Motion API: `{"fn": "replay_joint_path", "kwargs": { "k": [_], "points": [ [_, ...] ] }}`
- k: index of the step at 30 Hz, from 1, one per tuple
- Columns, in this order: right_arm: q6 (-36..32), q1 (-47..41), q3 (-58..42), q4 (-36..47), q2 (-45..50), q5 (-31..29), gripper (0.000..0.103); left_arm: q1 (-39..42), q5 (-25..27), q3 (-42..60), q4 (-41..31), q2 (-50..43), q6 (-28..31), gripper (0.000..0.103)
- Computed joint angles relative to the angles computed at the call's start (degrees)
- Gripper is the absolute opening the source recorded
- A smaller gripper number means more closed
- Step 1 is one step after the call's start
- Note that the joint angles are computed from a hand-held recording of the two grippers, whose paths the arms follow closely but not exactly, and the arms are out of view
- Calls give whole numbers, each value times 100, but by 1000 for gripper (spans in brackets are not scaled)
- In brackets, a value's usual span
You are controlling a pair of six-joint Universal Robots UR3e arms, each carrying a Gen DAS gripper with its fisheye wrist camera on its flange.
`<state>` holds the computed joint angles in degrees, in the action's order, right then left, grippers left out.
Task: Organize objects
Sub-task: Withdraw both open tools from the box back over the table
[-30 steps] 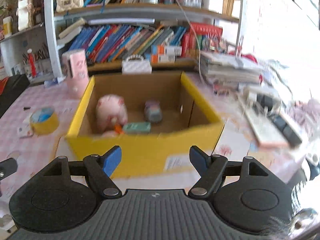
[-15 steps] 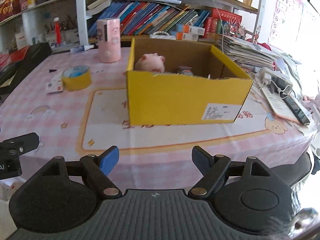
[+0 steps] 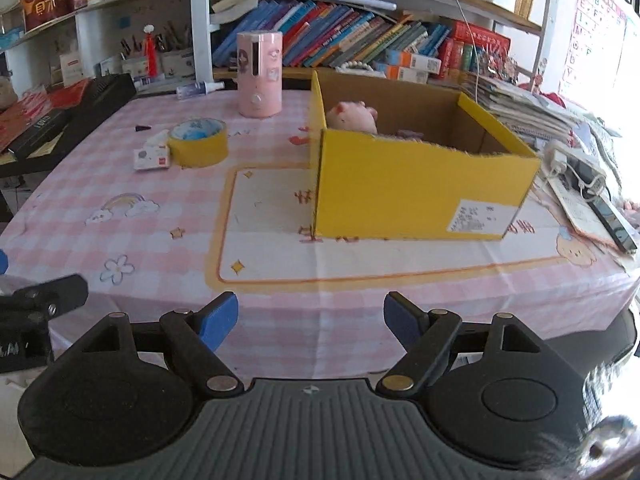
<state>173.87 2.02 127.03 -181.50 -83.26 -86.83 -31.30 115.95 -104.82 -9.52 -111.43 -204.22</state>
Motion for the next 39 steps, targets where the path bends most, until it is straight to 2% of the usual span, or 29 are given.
{"fn": "replay_joint_path", "kwargs": {
  "k": [6,28,39],
  "points": [
    [31,225,-120,-212,107,-69,79,78,50,-238,130,161,19,97],
    [186,989,-660,-64,473,-335,79,468,33,-1030,707,710,243,97],
    [79,1120,-1030,102,760,-299,79,628,-45,-1076,694,684,164,97]
  ]
}}
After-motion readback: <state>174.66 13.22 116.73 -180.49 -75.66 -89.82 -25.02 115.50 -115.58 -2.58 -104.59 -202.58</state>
